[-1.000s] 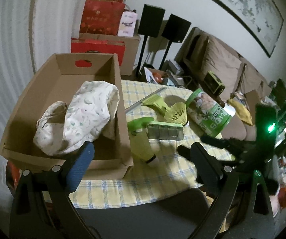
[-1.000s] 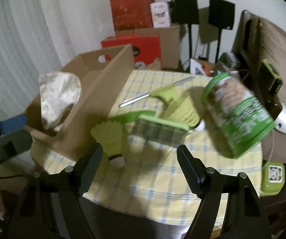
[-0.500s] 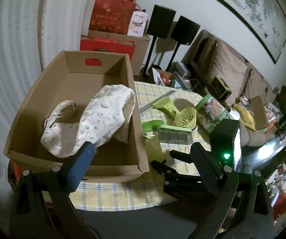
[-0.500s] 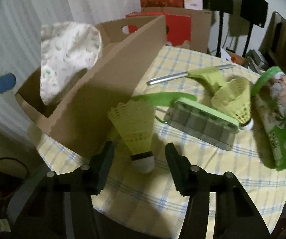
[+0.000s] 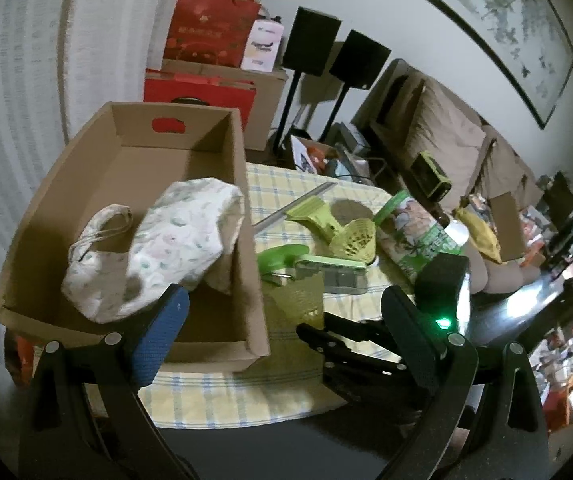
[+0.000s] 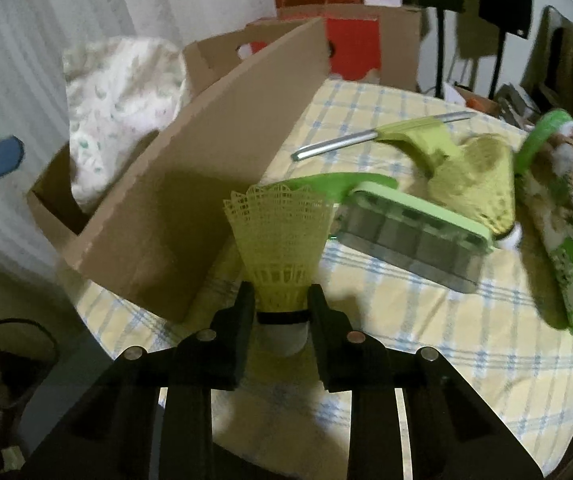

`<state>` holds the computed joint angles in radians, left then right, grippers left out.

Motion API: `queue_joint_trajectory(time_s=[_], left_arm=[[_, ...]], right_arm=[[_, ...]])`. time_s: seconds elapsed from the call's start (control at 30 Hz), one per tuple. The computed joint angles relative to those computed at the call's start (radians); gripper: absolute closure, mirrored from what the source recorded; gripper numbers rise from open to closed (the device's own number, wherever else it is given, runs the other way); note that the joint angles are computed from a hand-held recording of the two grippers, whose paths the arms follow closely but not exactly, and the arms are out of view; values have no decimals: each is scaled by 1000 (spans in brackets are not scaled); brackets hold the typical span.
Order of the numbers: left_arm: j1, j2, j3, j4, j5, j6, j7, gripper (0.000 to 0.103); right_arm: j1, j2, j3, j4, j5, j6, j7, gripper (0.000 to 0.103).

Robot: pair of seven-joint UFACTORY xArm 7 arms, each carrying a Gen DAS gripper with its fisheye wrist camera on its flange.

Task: Organize objects
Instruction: 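Grasp a yellow shuttlecock by its cork with the right tool, then grasp a second shuttlecock with the left tool while the right tool holds its shuttlecock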

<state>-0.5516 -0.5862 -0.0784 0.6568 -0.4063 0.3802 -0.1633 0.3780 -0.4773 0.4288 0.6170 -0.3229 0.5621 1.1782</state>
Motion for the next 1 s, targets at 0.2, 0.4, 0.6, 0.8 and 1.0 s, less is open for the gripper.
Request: queue_joint_trajectory(time_s=[0.2,0.4,0.6,0.8,1.0], left_arm=[[-34,51,-8,48,-27,-10,-3,6],[-72,150,-21,139,-68,-7,15,6],[-39,296,-95,259,-27,-5,0,6],[24,453,-178,381,161,-7,-120,8],[29,586,-187,490,273,30,-161,19]], right_arm=[[29,-207,-1,-73,59,106,52,77],[48,-457,32,-118,122,290,98,77],[60,-653,54,-143,175,462,126,77],[67,-797,68,-181,216,558,136,77],[63,-862,80,-189,243,615,119,77]])
